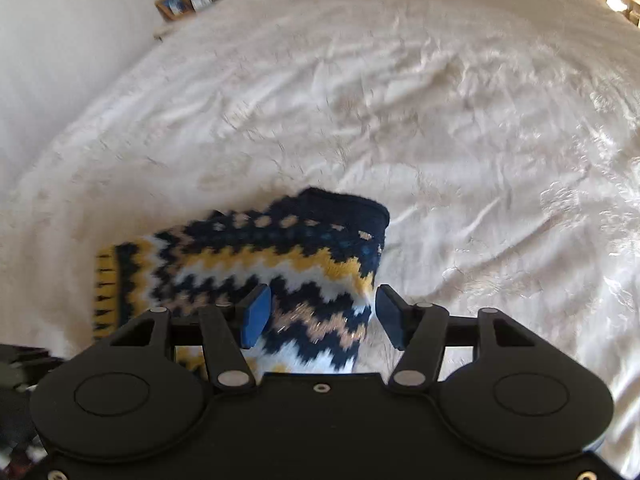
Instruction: Fold small clothes
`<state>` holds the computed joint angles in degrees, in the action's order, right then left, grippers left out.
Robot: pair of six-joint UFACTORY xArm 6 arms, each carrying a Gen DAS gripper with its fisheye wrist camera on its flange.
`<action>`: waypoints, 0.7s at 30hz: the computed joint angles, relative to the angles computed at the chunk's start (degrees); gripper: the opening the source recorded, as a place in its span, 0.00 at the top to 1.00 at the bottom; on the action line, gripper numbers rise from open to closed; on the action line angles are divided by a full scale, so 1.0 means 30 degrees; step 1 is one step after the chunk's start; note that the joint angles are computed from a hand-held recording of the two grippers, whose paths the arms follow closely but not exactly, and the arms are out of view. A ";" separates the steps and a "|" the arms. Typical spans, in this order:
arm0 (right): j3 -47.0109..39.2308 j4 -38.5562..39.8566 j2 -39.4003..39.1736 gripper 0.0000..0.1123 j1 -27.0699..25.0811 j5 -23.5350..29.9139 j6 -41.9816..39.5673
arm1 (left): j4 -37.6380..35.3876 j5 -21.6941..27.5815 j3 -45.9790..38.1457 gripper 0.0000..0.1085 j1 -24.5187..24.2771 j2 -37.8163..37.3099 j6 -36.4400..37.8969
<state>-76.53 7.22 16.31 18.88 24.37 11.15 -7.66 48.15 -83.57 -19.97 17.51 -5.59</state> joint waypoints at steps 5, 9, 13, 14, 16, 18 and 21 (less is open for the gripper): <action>-0.3354 0.0474 0.2834 0.37 0.0229 0.2107 -0.1624 | 0.0330 -0.1025 0.0994 0.38 -0.0140 -0.0580 -0.0177; -0.3556 0.1862 0.2950 0.35 0.0071 0.2038 -0.2677 | 0.0559 -0.2714 0.2855 0.39 -0.0289 -0.2084 0.0426; -0.1173 0.4396 0.1056 0.30 -0.0352 0.0712 -0.4217 | 0.0922 -0.4142 0.5364 0.39 -0.0392 -0.4360 0.1071; -0.0533 0.5277 0.0564 0.27 -0.0459 0.0472 -0.4869 | 0.0860 -0.4202 0.5840 0.38 -0.0406 -0.4820 0.1159; 0.0395 0.7016 -0.0162 0.20 -0.0687 0.0300 -0.6119 | 0.0535 -0.4102 0.6436 0.37 -0.0361 -0.5426 0.1394; 0.0997 0.8538 -0.0754 0.18 -0.0915 0.0546 -0.7106 | 0.0323 -0.4046 0.6798 0.36 -0.0421 -0.5753 0.1221; 0.1249 0.9792 -0.1051 0.15 -0.1150 0.1053 -0.8072 | -0.0107 -0.4133 0.6936 0.35 -0.0425 -0.5695 0.1134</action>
<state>-72.78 36.60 13.15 15.43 27.52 -13.07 -7.98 35.75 -62.76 -21.24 0.42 -2.19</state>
